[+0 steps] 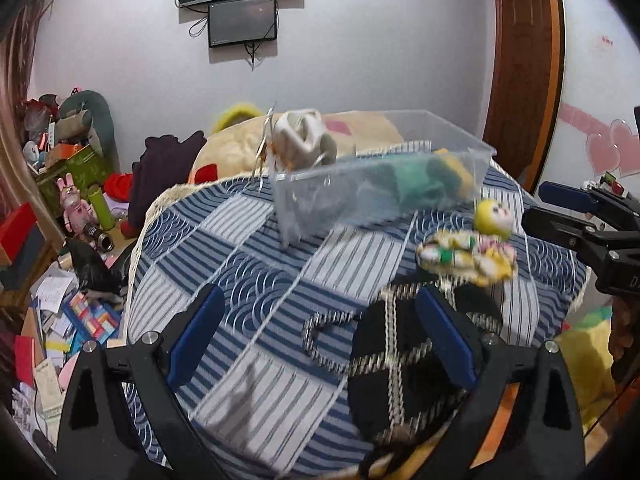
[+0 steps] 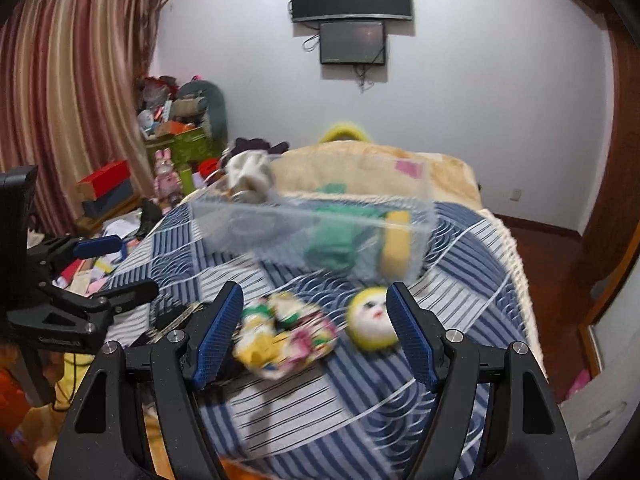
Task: Organize soft objects
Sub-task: 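Grasp the black chain hat with the right gripper while the left gripper grips its chain strap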
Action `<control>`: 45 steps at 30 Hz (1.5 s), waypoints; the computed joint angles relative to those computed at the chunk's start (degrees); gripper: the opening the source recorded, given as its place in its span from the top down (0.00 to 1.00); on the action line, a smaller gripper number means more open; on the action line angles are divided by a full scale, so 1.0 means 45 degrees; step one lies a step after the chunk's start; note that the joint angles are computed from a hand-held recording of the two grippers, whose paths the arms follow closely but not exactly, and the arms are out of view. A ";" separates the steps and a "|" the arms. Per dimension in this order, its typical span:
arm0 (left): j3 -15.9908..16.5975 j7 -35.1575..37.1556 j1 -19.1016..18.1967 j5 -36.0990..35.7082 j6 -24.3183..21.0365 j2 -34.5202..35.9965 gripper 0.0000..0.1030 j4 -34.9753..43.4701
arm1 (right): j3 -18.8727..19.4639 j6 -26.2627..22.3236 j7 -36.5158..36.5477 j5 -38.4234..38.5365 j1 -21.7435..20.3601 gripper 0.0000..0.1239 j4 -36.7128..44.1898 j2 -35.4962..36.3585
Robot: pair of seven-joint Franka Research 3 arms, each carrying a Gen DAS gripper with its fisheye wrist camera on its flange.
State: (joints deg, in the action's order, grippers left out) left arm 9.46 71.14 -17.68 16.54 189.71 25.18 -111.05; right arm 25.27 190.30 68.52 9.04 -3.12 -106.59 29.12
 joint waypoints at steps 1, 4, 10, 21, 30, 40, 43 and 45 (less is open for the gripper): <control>0.0082 -0.0036 -0.0059 -0.0022 0.0184 -0.0149 0.05 -0.0354 | 0.0036 0.0009 0.0015 0.0004 0.0028 0.42 -0.0083 -0.0020; -0.0379 -0.0104 0.0380 -0.0254 0.0599 -0.0448 0.15 -0.1010 | 0.1133 -0.0212 -0.0032 -0.0202 -0.0776 0.42 -0.0364 0.0091; -0.3001 -0.0349 0.3097 0.0322 0.0442 -0.0577 0.40 -0.1437 | 0.3265 -0.1056 -0.0851 -0.0338 -0.2155 0.42 -0.0239 0.0874; -0.6431 -0.0154 0.6390 0.0944 -0.0692 0.0933 0.65 0.0047 | -0.0673 -0.2575 -0.1456 0.0578 0.2018 0.42 0.1243 0.1316; -0.7276 0.1026 0.6802 0.0338 -0.1212 0.1709 0.89 0.0777 | -0.2027 -0.1773 -0.1994 0.1439 0.3248 0.68 0.1061 0.1228; -0.5392 0.0179 0.5442 0.0473 0.0338 0.0252 0.94 -0.0511 | -0.0303 -0.1512 -0.2700 0.2721 0.1513 0.83 0.0776 0.0913; -0.4323 -0.0062 0.4495 0.0475 0.0853 -0.0131 0.94 -0.0706 | 0.1280 -0.1439 -0.3255 0.2920 0.0157 0.83 0.0670 0.0988; -0.3109 0.0039 0.3346 0.0157 0.1273 -0.0328 0.94 -0.0823 | 0.2425 -0.1169 -0.3732 0.2947 -0.0781 0.83 0.0572 0.1111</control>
